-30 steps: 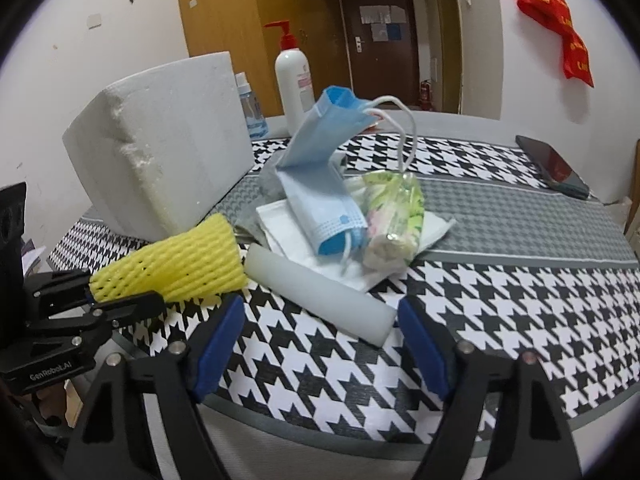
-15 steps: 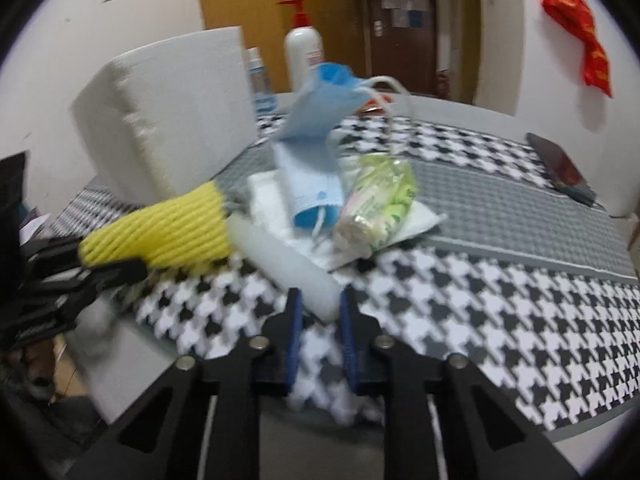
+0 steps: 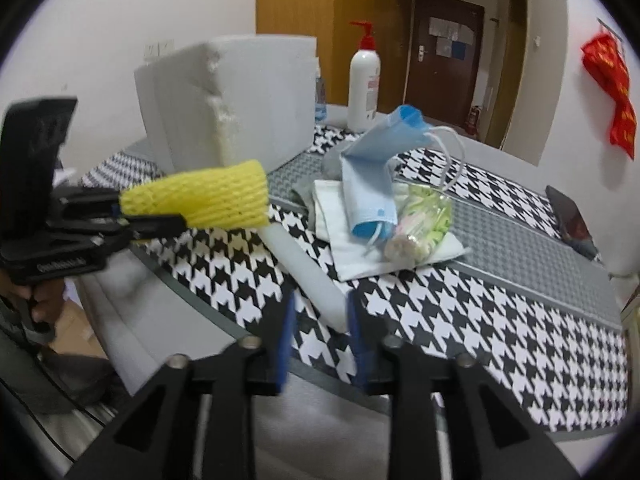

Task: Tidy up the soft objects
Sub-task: 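Grasp the white foam tube with the right gripper while the left gripper holds the yellow net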

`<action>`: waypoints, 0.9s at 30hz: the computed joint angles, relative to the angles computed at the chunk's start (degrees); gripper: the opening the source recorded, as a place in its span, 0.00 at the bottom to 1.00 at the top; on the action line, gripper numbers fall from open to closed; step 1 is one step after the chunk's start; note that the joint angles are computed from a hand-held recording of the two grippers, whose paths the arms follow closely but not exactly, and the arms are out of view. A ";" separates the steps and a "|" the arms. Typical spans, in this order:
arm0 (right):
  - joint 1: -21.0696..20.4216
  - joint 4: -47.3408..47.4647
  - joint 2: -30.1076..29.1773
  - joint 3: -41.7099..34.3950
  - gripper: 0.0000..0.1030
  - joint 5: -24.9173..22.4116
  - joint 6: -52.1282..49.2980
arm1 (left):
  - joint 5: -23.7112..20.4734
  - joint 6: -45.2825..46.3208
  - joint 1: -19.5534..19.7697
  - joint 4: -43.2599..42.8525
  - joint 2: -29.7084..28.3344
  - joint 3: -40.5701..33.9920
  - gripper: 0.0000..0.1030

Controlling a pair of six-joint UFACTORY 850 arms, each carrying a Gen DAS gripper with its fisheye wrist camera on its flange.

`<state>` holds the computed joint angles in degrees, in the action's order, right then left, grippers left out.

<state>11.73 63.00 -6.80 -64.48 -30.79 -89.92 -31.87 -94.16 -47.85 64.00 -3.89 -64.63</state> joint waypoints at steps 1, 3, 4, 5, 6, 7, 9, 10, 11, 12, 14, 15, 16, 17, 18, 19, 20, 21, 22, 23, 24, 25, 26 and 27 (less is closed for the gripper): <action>0.26 -0.86 -0.45 -0.43 0.44 0.30 -0.19 | -0.23 -0.06 -0.12 0.06 0.18 0.15 0.22; 0.34 -2.13 -1.11 -1.16 0.44 -0.31 -0.81 | -0.58 -0.22 -0.23 0.18 0.39 0.37 0.22; 0.31 -2.85 -1.74 -1.93 0.44 -1.11 -0.49 | -0.94 -0.23 -0.28 0.10 0.45 0.42 0.22; 0.27 -3.94 -2.50 -2.85 0.44 -2.13 0.12 | -1.09 -0.13 -0.26 -0.12 0.50 0.45 0.22; 0.16 -4.40 -2.87 -3.28 0.44 -2.74 0.33 | -1.21 -0.22 -0.20 -0.14 0.47 0.44 0.22; 0.00 -5.09 -3.59 -4.11 0.44 -3.96 0.59 | -1.44 -0.28 -0.23 -0.24 0.37 0.32 0.22; -0.19 -6.89 -5.21 -5.99 0.44 -6.01 2.09 | -1.45 -0.18 -0.18 -0.51 0.56 0.44 0.22; -0.25 -8.10 -6.03 -7.02 0.44 -7.06 3.01 | -1.37 -0.16 -0.13 -0.56 0.60 0.46 0.22; -0.23 -9.59 -6.88 -8.05 0.44 -7.87 4.03 | -1.40 -0.05 -0.10 -0.60 0.56 0.42 0.22; -0.10 -10.65 -7.32 -8.63 0.44 -8.21 4.70 | -1.56 0.00 -0.11 -0.63 0.59 0.40 0.22; 0.08 -12.38 -8.20 -9.81 0.44 -9.24 5.43 | -1.54 -0.35 -0.05 -0.49 1.18 0.99 0.22; 0.15 -12.81 -8.46 -10.27 0.44 -9.86 5.61 | -1.61 -0.27 0.05 -0.69 1.27 1.05 0.22; 0.21 -13.50 -8.86 -10.95 0.44 -10.60 5.75 | -1.71 -0.35 0.12 -0.70 1.37 1.19 0.22; 0.38 -14.34 -9.31 -11.73 0.44 -10.72 6.06 | -1.87 -0.36 0.18 -0.82 1.47 1.30 0.22; 0.49 -14.65 -9.40 -11.92 0.44 -10.79 6.03 | -1.98 -0.38 0.29 -1.02 1.45 1.29 0.22; 0.53 -14.89 -9.34 -11.93 0.44 -11.03 5.85 | -1.94 -0.46 0.36 -1.14 1.44 1.28 0.22; 0.55 -15.27 -9.58 -12.35 0.44 -11.55 6.05 | -1.95 -0.60 0.34 -1.15 1.58 1.41 0.22; 0.59 -15.64 -9.91 -12.89 0.44 -11.91 6.35 | -1.99 -0.66 0.37 -1.16 1.61 1.41 0.22; 0.59 -15.93 -10.08 -13.09 0.44 -12.28 6.39 | -2.15 -0.77 0.27 -1.08 1.65 1.41 0.22; 0.54 -16.65 -10.43 -13.73 0.44 -13.13 6.72 | -2.20 -0.88 0.25 -1.01 1.73 1.44 0.22; 0.67 -17.27 -11.04 -14.66 0.44 -13.59 6.98 | -2.18 -0.95 0.26 -1.00 1.81 1.48 0.22; 0.74 -18.04 -11.09 -14.93 0.44 -13.89 6.52 | -2.27 -0.97 0.26 -0.96 1.87 1.47 0.22; 0.79 -18.70 -11.59 -15.65 0.44 -14.10 6.65 | -2.49 -0.98 0.21 -0.86 1.96 1.49 0.22; 0.97 -19.55 -11.58 -15.67 0.44 -14.04 7.03 | -2.66 -0.88 0.15 -0.77 2.26 1.65 0.22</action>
